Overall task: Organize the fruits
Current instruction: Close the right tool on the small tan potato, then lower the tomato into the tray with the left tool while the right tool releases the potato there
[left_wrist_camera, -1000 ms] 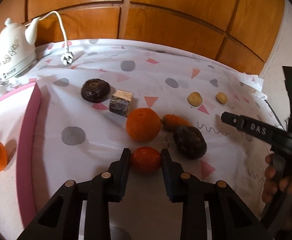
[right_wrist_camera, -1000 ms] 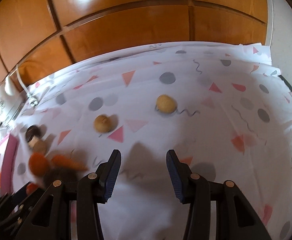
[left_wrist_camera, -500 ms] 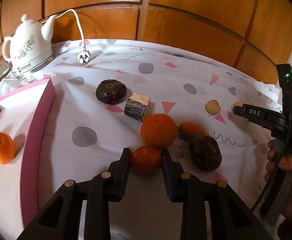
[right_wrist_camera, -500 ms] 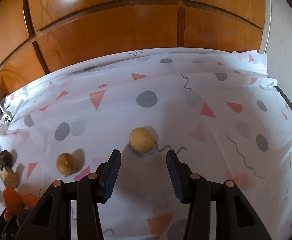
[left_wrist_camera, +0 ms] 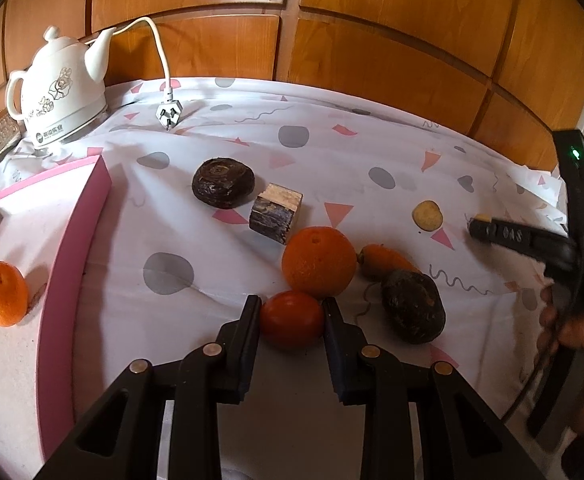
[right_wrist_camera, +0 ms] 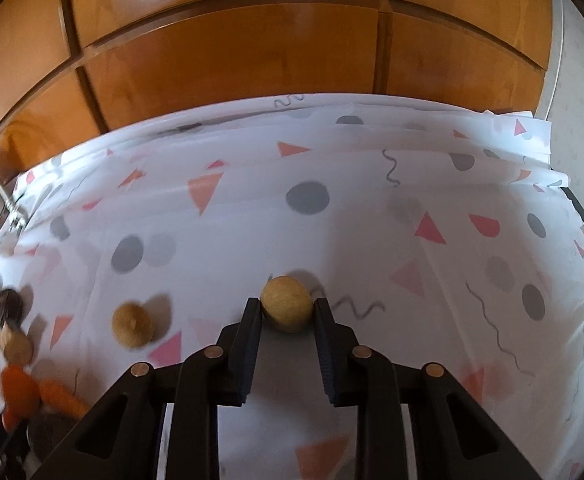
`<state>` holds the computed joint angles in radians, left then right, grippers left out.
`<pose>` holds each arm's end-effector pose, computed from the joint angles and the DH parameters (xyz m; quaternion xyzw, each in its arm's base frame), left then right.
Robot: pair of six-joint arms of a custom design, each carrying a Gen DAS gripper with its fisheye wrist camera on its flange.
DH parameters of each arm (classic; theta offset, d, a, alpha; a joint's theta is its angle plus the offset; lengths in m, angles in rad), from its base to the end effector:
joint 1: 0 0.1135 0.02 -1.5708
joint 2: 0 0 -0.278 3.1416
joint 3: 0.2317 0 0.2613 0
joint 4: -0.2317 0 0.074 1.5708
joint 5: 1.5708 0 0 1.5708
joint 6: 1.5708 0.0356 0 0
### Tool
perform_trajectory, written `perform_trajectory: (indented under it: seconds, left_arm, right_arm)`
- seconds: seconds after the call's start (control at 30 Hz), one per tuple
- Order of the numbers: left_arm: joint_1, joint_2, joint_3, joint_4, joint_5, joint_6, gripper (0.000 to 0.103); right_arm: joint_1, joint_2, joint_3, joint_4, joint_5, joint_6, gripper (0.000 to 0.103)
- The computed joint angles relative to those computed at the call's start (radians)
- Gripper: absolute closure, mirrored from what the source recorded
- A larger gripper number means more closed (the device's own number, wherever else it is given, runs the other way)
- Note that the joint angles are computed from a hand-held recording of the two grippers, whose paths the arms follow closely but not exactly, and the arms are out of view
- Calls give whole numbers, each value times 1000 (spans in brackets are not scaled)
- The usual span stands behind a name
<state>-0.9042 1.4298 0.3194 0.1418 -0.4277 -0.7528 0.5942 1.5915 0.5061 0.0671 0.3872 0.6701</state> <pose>0.1402 -0.1543 0.0999 0.0078 0.9353 -0.0766 0.3453 0.2177 0.1308 0.1034 0.0883 0.9414 0.0088 0.3253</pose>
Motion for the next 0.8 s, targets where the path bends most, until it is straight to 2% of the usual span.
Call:
perform_trajectory:
  seconds: [0.23,0.47,0.57,0.8]
  left_arm:
    - [-29,-62,-22,-46,-12,-15,73]
    - [-76,-181,-50,-145,-53,-63,73]
    - [-107,-267,-55,-232,-84,-88,73]
    - [-187,-471,-57,-441,-172,-150,73]
  right_arm:
    - [148,-100,-67,-68,20,96,77]
    - [382,-143,-87,-160,102,244,77]
    - [468,-153,-80,-200,130,303,77]
    - [598,-175,-31,-271,186,349,77]
